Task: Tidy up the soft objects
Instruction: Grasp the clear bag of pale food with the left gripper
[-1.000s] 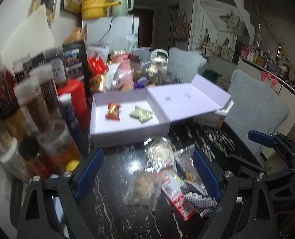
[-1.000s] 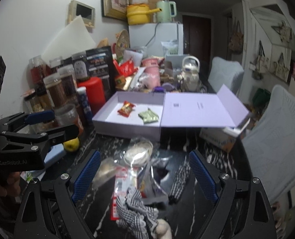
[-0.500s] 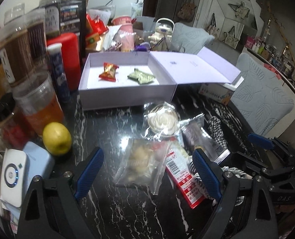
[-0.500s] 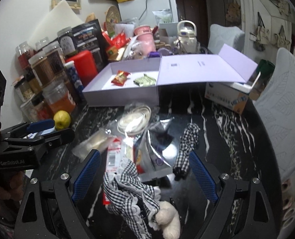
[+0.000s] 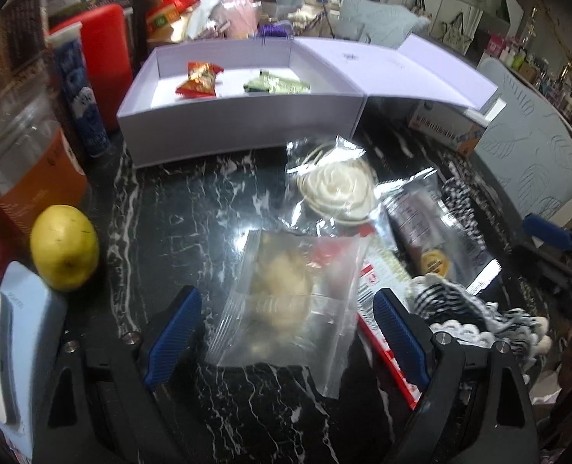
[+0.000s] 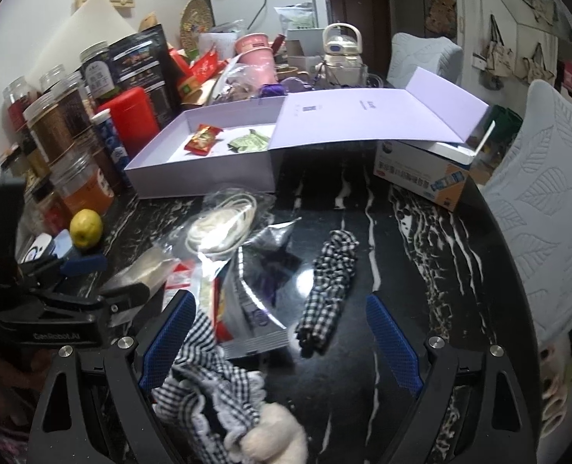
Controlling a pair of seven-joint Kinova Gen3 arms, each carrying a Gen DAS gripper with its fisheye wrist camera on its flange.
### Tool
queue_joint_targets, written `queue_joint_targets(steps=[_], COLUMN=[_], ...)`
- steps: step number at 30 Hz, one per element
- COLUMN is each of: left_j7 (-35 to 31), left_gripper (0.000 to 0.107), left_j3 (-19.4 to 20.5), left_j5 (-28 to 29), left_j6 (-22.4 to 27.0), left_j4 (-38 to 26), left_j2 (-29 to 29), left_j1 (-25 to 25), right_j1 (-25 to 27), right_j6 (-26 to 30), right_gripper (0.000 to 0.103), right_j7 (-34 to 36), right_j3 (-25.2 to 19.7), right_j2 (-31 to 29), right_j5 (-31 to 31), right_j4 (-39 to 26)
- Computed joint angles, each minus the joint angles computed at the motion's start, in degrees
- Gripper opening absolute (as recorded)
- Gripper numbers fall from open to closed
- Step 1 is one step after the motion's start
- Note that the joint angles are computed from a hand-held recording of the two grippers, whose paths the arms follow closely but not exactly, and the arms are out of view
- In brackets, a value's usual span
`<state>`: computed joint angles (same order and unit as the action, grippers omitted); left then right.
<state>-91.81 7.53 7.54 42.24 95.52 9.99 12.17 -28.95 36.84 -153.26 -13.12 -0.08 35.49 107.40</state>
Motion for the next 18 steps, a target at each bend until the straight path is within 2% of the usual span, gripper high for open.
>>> queue_joint_targets(steps=[5, 11, 13, 14, 15, 18], left_j7=[0.99, -1.07, -2.57, -3.49, -3.47, -1.59], left_gripper=[0.091, 0.091, 0.083, 0.070, 0.062, 0.049], left_j3=[-0.05, 0.33, 0.39, 1.40, 1.38, 0.10], left_j5=[-1.86, -1.43, -0.43, 0.64, 1.14, -1.48], left_j6=[1.51, -0.59, -2.06, -2.93, -3.26, -5.21], left_j4=[-1.57, -1.00, -0.15, 0.44, 0.64, 1.64], left_j2=[2.22, 2.56, 2.20, 1.86, 1.62, 0.57], left_j1=[0.77, 0.63, 0.42, -0.72, -0.80, 1.23], right_j1=[0.77, 0.97, 0.94, 0.90, 0.88, 0.95], right_j6=[-0.19, -0.21, -0.03, 0.05, 0.12, 0.42], right_gripper=[0.091, 0.091, 0.091, 0.091, 0.091, 0.091], right_j7=[1.51, 2.57, 2.68, 2.55, 2.42, 1.86], right_j3=[0.67, 1.22, 1.37, 1.42, 1.47, 1.60], right_j2=[0.40, 1.06, 1.20, 1.20, 1.17, 1.06], right_j5=[-1.97, -3.01, -3.13, -3.02, -2.91, -2.89], right_j4=[-0.29, -0.89, -1.06, -1.05, -1.01, -0.93])
